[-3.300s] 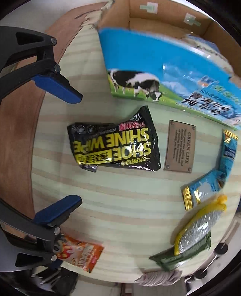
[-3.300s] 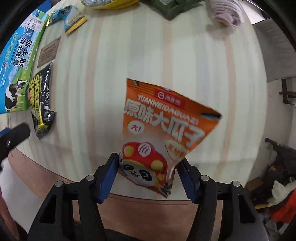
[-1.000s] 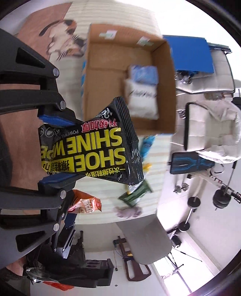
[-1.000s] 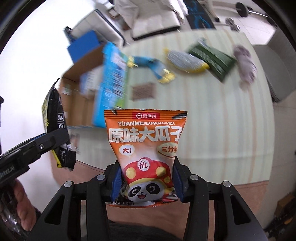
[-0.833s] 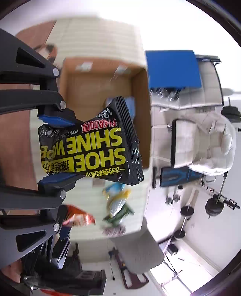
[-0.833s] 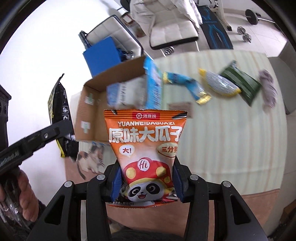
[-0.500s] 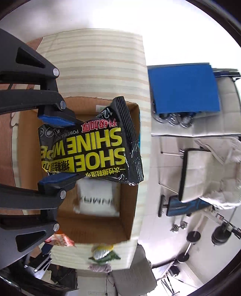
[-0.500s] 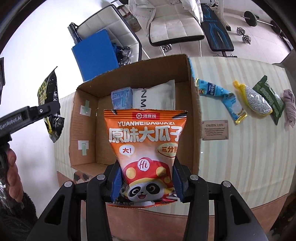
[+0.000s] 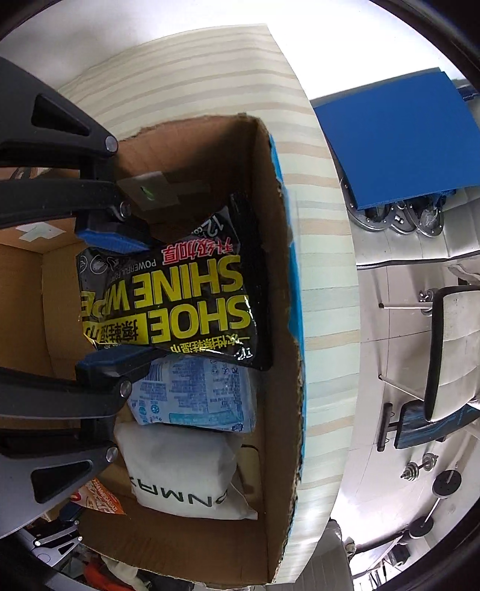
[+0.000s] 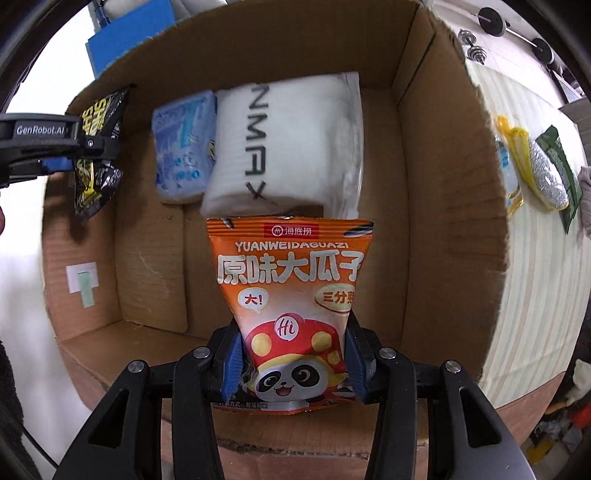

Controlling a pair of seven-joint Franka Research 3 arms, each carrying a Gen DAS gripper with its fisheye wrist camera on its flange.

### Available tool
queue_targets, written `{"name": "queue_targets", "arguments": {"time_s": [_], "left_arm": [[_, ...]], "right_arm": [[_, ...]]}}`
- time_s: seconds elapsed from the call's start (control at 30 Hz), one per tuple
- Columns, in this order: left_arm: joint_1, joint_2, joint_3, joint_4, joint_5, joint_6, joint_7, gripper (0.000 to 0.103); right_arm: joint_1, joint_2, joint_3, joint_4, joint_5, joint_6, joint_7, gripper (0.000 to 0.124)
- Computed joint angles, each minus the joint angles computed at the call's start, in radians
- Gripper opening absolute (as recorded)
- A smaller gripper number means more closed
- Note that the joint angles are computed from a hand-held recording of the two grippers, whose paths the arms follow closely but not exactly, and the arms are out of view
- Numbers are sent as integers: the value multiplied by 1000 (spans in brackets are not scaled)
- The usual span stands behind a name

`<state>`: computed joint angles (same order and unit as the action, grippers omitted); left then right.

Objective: Organize soft objects
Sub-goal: 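Carry both packs into the box and release them beside the white bag, then move both tools toward the scrubber and green pouch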

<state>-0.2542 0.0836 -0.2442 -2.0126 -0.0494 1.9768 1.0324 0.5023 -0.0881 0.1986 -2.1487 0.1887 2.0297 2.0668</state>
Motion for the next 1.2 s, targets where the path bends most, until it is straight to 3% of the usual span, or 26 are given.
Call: {"name": "queue_targets", "arguments": {"time_s": [0.2,0.3,0.33,0.4,0.5,0.53,0.57,0.6,0.67,0.87,1.2], "left_arm": [[9,24,3,13,-18,-16,4,45],[21,16,5,13,-70,-6,17,50],[20,11,5,15,-68,-2,19,53],[15,-3,3,21,-39,0,9,69],[8,-43,1,6,-30,23,-3,73],[6,-64,1,-4,-40,30,-3,79],[2,-89,0,-17,-38,37,-8,93],[-3,-120,-1,-38,-39,55,-11,98],[-17,-184,-8,-77,-12,78,-37,99],[-70,-387,-24,-213,14,123,-144,99],[-159,-606,-90,-295,136,38,-331,99]], "right_arm": [[8,62,2,36,-20,-49,52,51],[10,75,-3,38,-7,-49,64,66],[11,72,-5,34,-8,-45,69,73],[10,59,-7,27,-2,-40,68,74],[9,28,-7,16,7,-37,77,77],[7,18,-7,13,9,-36,77,81],[7,8,-4,15,4,-41,84,91],[7,-4,-1,14,-4,-41,86,95],[8,-34,6,9,-29,-34,95,103],[6,-124,28,-5,-91,-41,111,103],[-10,-323,61,-38,-108,-70,107,103]]}}
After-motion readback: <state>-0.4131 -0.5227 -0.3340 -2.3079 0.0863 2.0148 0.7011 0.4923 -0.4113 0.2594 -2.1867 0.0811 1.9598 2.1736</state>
